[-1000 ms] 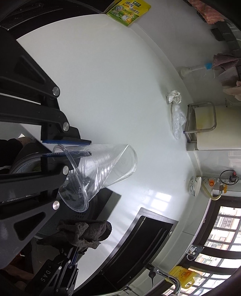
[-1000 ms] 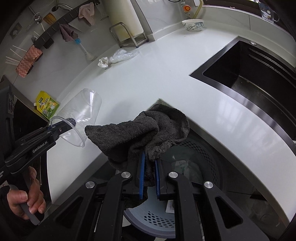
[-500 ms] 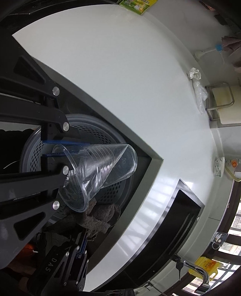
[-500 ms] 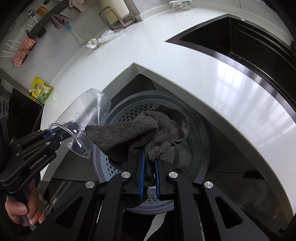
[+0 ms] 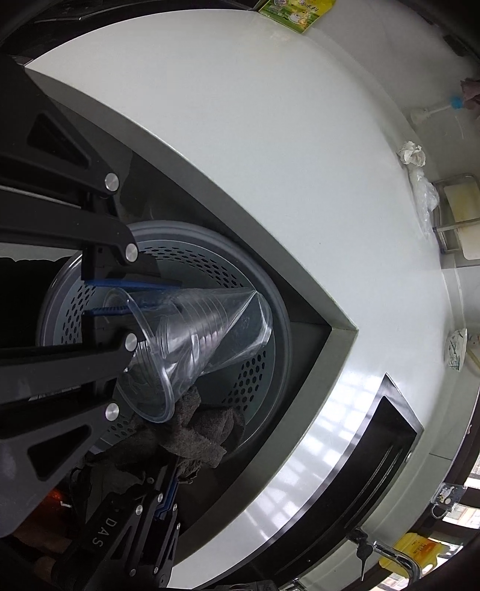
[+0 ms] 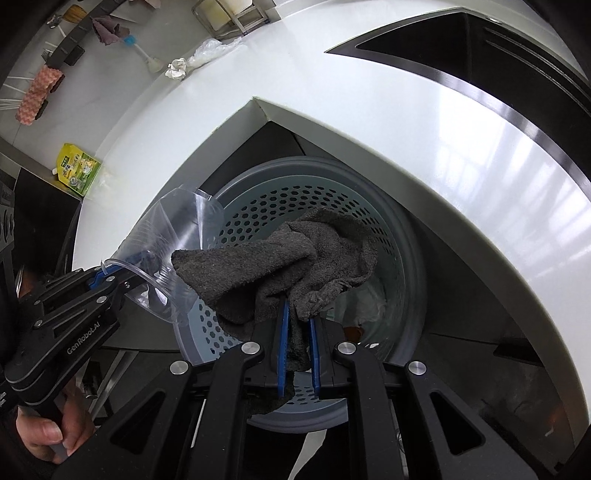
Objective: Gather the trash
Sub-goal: 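Carry the cloth and cup over the grey basket with both tools, then open both tools to drop the dark cloth and clear cup into the basket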
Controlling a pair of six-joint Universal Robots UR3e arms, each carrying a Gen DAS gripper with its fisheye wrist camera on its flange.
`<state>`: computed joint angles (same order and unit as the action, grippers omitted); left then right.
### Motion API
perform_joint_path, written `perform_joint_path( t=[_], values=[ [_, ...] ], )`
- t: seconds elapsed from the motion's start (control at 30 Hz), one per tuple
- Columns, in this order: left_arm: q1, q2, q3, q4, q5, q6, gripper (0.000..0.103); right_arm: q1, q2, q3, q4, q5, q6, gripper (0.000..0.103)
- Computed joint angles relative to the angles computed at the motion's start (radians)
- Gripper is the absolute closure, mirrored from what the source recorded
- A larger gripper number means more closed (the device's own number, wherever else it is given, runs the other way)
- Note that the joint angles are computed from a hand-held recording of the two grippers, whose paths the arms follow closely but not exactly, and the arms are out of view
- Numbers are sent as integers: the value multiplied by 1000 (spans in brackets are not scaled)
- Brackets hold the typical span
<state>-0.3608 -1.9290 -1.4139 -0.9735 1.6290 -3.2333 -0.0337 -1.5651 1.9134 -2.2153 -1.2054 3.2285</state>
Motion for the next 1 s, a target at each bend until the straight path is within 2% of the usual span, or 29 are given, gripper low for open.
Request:
perform_joint_path(
  t=[0.07, 0.1, 0.17, 0.2, 0.23, 0.53, 1.0],
  values=[
    [-1, 1, 0, -3, 4, -7, 89, -4, 1, 2, 3, 3, 0, 89],
    [0, 5, -5, -1, 9, -11, 82, -8, -3, 8, 5, 8, -1, 81],
    [2, 15, -18, 7, 16, -22, 64, -13, -13, 19, 0, 16, 0, 73],
    [3, 24, -28, 16, 21, -30, 47, -10, -13, 18, -6, 11, 2, 72],
    [4, 35, -41, 31, 27, -38, 38, -9, -16, 16, -5, 8, 1, 71],
    [6, 73, -45, 26, 44, -63, 38, -9, -38, -4, 16, 19, -2, 68],
    [-19, 103, 39, 3, 106, -118, 15, -40, -136, -39, 85, 10, -58, 60]
  ],
)
